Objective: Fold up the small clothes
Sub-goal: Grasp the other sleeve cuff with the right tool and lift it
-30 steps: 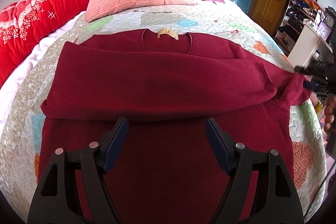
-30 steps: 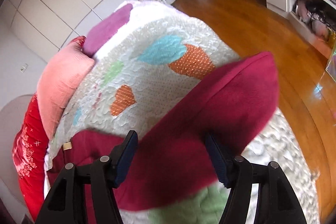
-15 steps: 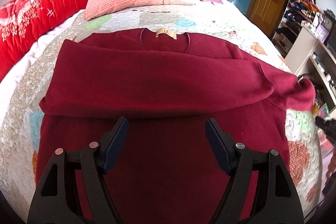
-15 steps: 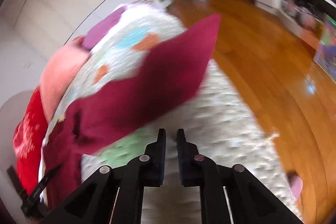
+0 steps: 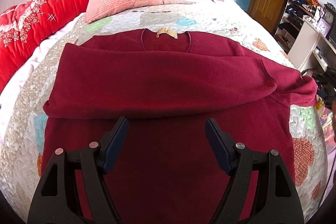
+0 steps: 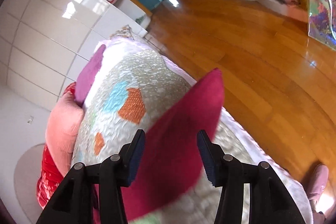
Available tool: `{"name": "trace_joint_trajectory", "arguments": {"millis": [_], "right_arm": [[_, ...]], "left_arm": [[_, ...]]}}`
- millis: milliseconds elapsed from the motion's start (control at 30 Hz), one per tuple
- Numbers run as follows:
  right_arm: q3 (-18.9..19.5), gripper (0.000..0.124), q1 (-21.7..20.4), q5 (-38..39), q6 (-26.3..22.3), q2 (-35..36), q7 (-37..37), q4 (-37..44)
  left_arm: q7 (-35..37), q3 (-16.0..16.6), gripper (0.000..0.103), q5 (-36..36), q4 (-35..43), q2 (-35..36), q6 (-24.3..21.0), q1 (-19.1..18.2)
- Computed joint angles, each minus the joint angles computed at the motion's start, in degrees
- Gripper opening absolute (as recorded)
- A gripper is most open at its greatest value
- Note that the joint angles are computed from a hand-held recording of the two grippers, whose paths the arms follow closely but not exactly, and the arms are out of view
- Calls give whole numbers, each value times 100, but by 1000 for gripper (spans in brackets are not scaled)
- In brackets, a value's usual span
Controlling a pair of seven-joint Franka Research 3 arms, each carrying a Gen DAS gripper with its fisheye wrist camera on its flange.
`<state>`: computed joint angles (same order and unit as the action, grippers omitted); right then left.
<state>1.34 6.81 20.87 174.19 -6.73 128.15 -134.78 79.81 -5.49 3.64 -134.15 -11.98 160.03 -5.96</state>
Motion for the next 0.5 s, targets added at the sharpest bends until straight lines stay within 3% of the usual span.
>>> {"name": "trace_joint_trajectory", "arguments": {"millis": [100,167,200,333,433,500], "right_arm": [[-117,52,43,250,-406,502,-271,515],[-121,31,62,249,-221,561,-341,462],[-106,12,48,26,-31,450,-167,300],[362,9,-419,-667,908,-646,248,-893],[705,9,-709,-572,1031,-1514,155,-1655],[915,9,-933,-530,794,-1815,96,-1900]], "left_arm": [[0,6,76,-3,-7,-5,-11,7],[2,11,76,-8,-8,-2,-6,13],[24,32,76,-51,-13,-3,5,5],[215,131,76,-362,-67,-64,67,-83],[348,186,76,-577,-81,-106,57,-145],[462,228,76,-734,-89,-158,-4,-196]]}}
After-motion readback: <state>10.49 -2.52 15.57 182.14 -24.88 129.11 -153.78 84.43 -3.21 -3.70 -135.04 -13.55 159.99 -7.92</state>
